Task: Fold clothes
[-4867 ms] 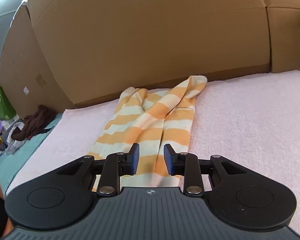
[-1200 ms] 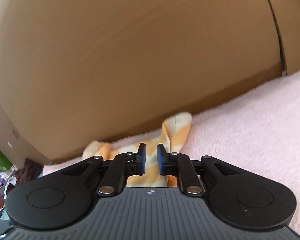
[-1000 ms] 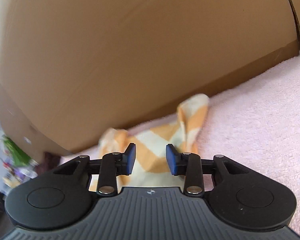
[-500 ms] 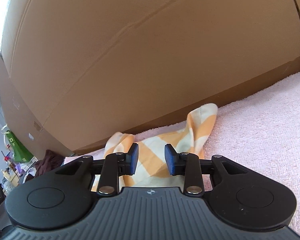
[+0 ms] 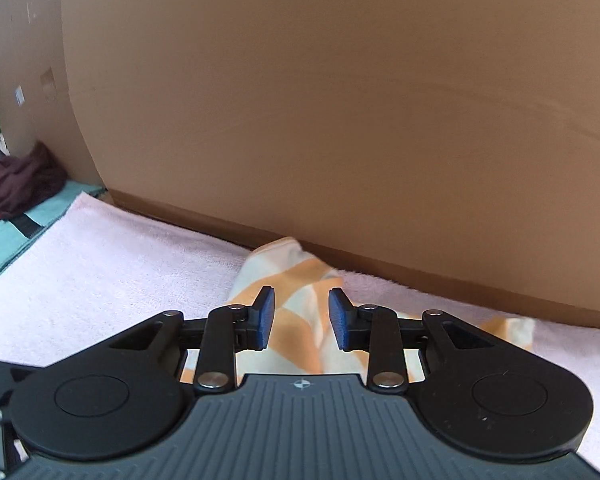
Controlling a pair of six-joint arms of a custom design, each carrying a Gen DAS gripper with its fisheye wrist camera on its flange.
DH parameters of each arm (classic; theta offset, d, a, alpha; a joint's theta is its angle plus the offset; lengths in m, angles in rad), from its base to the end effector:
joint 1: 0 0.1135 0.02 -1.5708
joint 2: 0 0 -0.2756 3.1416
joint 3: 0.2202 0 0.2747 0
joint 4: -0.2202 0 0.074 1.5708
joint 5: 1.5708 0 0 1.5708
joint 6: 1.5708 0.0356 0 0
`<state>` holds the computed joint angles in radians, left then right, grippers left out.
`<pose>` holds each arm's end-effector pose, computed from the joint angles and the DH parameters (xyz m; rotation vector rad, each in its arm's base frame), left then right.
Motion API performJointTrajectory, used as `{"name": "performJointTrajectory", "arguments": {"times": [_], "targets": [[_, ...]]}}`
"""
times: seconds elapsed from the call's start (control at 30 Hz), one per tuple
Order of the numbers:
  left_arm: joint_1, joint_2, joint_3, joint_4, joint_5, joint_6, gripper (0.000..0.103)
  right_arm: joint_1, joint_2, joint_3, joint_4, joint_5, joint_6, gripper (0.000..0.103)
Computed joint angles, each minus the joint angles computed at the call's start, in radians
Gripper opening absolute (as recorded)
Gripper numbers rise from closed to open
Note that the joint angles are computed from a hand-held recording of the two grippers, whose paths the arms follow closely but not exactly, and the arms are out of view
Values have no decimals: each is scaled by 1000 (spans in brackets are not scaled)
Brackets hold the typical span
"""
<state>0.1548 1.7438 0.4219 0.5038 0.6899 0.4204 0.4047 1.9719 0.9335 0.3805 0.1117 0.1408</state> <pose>0.2614 0.0179 0.0659 0.5990 2.1323 -0.5098 0.3710 0.1546 0.0998 -0.2326 2.2174 0.1748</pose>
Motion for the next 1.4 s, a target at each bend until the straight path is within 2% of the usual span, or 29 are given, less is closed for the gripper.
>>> {"name": "performJointTrajectory", "arguments": {"times": [0.03,0.07,0.1,0.13,0.2,0.23,0.3,0.43,0.5,0.6,0.63,0.67,0.77,0.83,0.93,1.0,1.03,1.07,1.1,1.2,1.3,1.33,1.4], "targets": [[-1,-2,-4,3,1,6,44,8,14,13,-11,15,20,32],[-2,-3,-8,6,3,11,34,15,22,13,-9,31,39,18],[0,-6,-9,-1,12,21,11,22,30,14,-7,46,59,9],[3,-10,-11,-2,20,24,5,29,38,14,-6,61,80,5],[13,-18,-18,8,30,14,1,17,25,-31,75,31,128,3],[18,-23,-21,13,35,8,1,-14,4,-99,158,-10,126,4],[32,-35,-32,30,54,-2,1,-29,-8,-146,245,-49,132,4],[64,-54,-43,28,103,2,0,-38,21,-141,313,-150,107,4],[64,-54,-34,2,97,8,0,-17,48,-113,286,-97,75,4],[30,-38,-9,-51,25,24,1,18,79,-73,226,10,14,5],[24,-34,-5,-58,15,27,1,12,78,-80,240,-6,17,11],[24,-34,-4,-62,12,30,1,0,61,-94,244,-35,45,22],[14,-39,-17,-43,-12,38,3,-15,22,-167,361,-71,126,23],[3,-45,-40,-2,-34,52,4,-25,-2,-181,361,-84,150,20],[-1,-44,-52,26,-42,65,4,-24,15,-122,252,-101,131,20],[11,-40,-40,6,-23,61,3,5,53,-55,163,-31,101,20],[15,-39,-38,3,-15,61,2,18,73,-31,141,3,87,16],[18,-39,-37,1,-9,61,1,24,85,-19,146,2,79,4],[18,-34,-35,4,-9,64,1,27,95,-10,157,-11,73,3],[14,-20,-26,8,-17,66,1,36,133,41,147,-48,51,4],[23,15,5,-13,-2,50,3,59,143,66,124,13,19,4],[24,5,1,-24,3,43,3,55,128,55,121,8,37,7],[23,1,6,-33,8,35,3,30,84,-37,217,-26,95,13]]}}
